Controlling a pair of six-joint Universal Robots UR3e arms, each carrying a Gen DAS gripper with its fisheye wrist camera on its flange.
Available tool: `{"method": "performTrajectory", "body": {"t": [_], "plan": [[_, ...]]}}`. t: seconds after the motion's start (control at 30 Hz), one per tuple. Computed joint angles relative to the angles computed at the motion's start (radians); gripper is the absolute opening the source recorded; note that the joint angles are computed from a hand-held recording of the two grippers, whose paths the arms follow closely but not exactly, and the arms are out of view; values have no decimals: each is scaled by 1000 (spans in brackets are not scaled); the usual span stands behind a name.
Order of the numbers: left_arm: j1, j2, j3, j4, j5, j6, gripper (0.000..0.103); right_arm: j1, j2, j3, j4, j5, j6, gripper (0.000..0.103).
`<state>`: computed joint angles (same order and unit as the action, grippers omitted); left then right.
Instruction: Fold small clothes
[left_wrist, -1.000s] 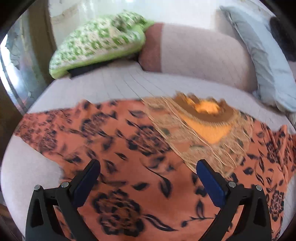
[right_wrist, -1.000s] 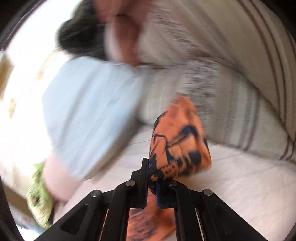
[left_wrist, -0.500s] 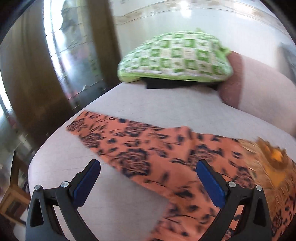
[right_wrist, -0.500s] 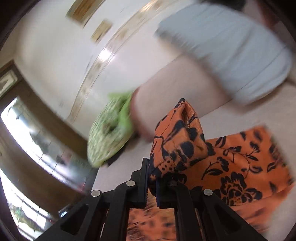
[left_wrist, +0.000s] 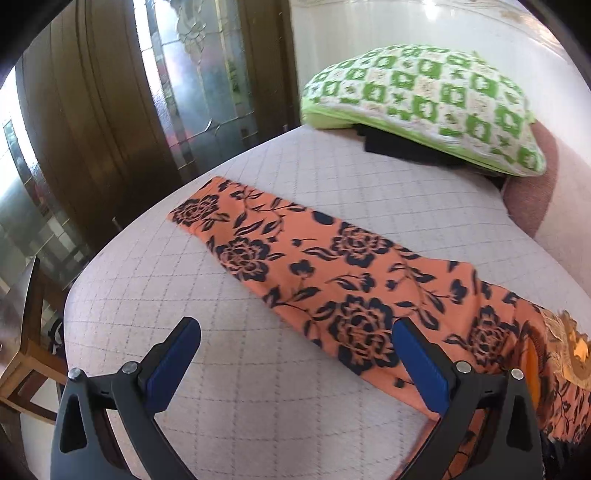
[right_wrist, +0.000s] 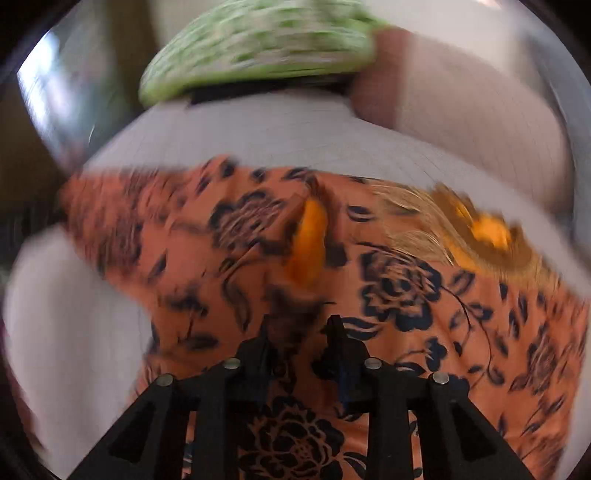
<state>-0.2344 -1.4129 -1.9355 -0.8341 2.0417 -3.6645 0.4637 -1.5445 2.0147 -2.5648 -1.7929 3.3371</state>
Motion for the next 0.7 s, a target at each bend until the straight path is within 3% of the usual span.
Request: {"method": "performTrajectory", "body": {"t": [0.1,0.2,0.3,0.4,0.47,0.53,0.63,0.7], "plan": [[84,30,-2,-69,-29,9,103,3,-100,102,-101,40,-128,31],[210,116,-46,-106,-102,19,103,-130,-299,243,-132,203,-237,31],[308,177,-79,-133,-137,26,103,-318,-456,350,-142,369,-214,31],[409,223,-108,-161,-213,44,103,-415,-380,325,-187,498,-93,31],[470,237,-126,-171,-265,61,103,-390,-310,290,-210,500,-63,31],[519,235,-135,-171,-307,84,103,-295,-180,193,-203,432,-51,31],[626,258,-162,-176,-396,132,103,-202,64,-12,-20,383,-28,32],[714,283,-188,-185,-472,176,103,-144,100,-38,-61,297,-14,32]]}}
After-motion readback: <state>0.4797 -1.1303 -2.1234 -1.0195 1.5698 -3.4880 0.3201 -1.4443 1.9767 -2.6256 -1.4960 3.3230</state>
